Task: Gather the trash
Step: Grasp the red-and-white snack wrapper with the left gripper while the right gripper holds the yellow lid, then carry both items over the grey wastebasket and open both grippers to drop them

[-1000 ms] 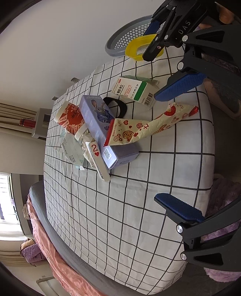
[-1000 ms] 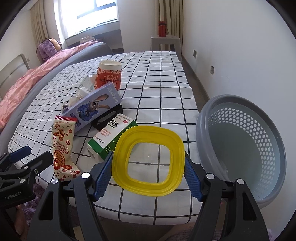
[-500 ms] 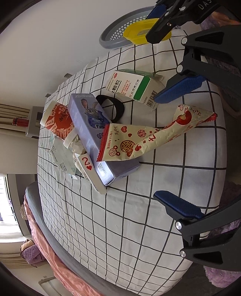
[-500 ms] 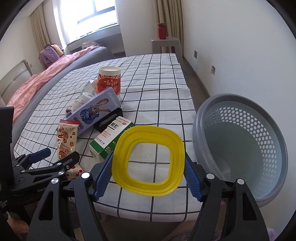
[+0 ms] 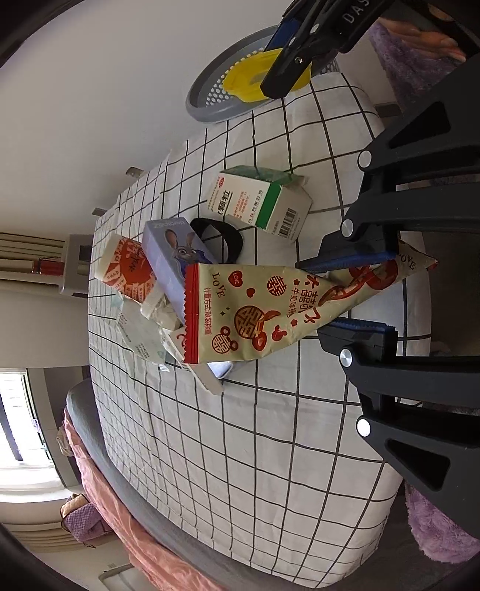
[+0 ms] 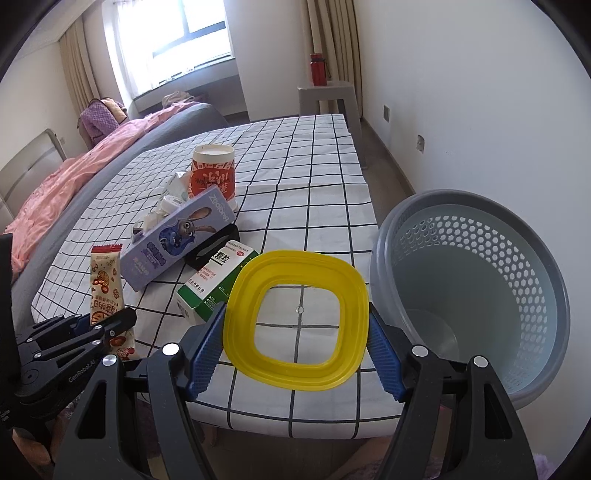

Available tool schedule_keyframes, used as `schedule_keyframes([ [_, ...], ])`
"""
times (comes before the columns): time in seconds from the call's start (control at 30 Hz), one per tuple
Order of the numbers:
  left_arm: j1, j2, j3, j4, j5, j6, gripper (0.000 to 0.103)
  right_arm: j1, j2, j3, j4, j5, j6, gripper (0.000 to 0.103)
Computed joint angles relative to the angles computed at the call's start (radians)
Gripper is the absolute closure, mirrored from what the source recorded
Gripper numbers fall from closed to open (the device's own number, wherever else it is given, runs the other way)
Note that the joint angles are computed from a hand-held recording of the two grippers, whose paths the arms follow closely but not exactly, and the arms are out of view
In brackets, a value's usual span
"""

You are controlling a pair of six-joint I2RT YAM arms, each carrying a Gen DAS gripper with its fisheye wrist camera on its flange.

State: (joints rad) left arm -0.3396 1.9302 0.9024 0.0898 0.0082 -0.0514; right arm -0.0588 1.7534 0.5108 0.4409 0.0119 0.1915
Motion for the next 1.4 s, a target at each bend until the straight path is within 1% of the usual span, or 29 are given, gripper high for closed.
schedule_keyframes([
  [0.17,-0.072,-0.07,-0.005,-0.007,-0.004,0.007,0.08,-0.101,-0.059,-0.053,0.018,-0.051,-0.01,0.034],
  [0.27,-0.13,-0.066,0.039,-0.029,0.009,0.007,0.08,-0.185,-0.093,-0.085,0.029,-0.087,-0.021,0.034],
  [0.37,-0.201,-0.033,0.102,-0.043,-0.001,0.011,0.08,-0.285,-0.105,-0.103,0.036,-0.127,-0.04,0.033],
  [0.53,-0.302,0.065,0.246,-0.094,0.011,0.021,0.08,-0.449,-0.091,-0.113,0.052,-0.175,-0.081,0.033],
  [0.67,-0.366,0.17,0.396,-0.159,0.031,0.032,0.08,-0.559,-0.058,-0.085,0.041,-0.218,-0.11,0.033],
  [0.77,-0.404,0.247,0.506,-0.208,0.047,0.05,0.08,-0.609,-0.025,-0.064,0.046,-0.221,-0.131,0.033],
  [0.97,-0.44,0.391,0.713,-0.3,0.07,0.071,0.08,-0.697,0.09,0.012,0.022,-0.263,-0.162,0.033],
  [1.1,-0.448,0.476,0.841,-0.36,0.072,0.073,0.08,-0.728,0.107,0.024,0.019,-0.282,-0.18,0.032],
  [1.17,-0.451,0.495,0.869,-0.371,0.071,0.071,0.078,-0.737,0.109,0.02,0.027,-0.286,-0.186,0.031],
  [1.2,-0.452,0.498,0.874,-0.373,0.071,0.071,0.075,-0.735,0.11,0.022,0.026,-0.284,-0.184,0.031],
  [1.23,-0.452,0.501,0.876,-0.372,0.069,0.071,0.068,-0.738,0.11,0.02,0.025,-0.286,-0.185,0.031],
  [1.27,-0.452,0.502,0.877,-0.369,0.066,0.07,0.064,-0.745,0.109,0.017,0.026,-0.294,-0.188,0.029],
  [1.3,-0.456,0.49,0.857,-0.359,0.062,0.066,0.056,-0.747,0.108,0.017,0.026,-0.297,-0.186,0.023],
  [1.33,-0.452,0.495,0.863,-0.359,0.062,0.069,0.051,-0.751,0.105,0.012,0.034,-0.299,-0.185,0.02],
  [1.37,-0.451,0.493,0.859,-0.355,0.058,0.068,0.048,-0.754,0.099,0.004,0.043,-0.301,-0.183,0.016],
  [1.4,-0.45,0.489,0.853,-0.351,0.053,0.067,0.047,-0.759,0.094,-0.003,0.048,-0.305,-0.183,0.016],
])
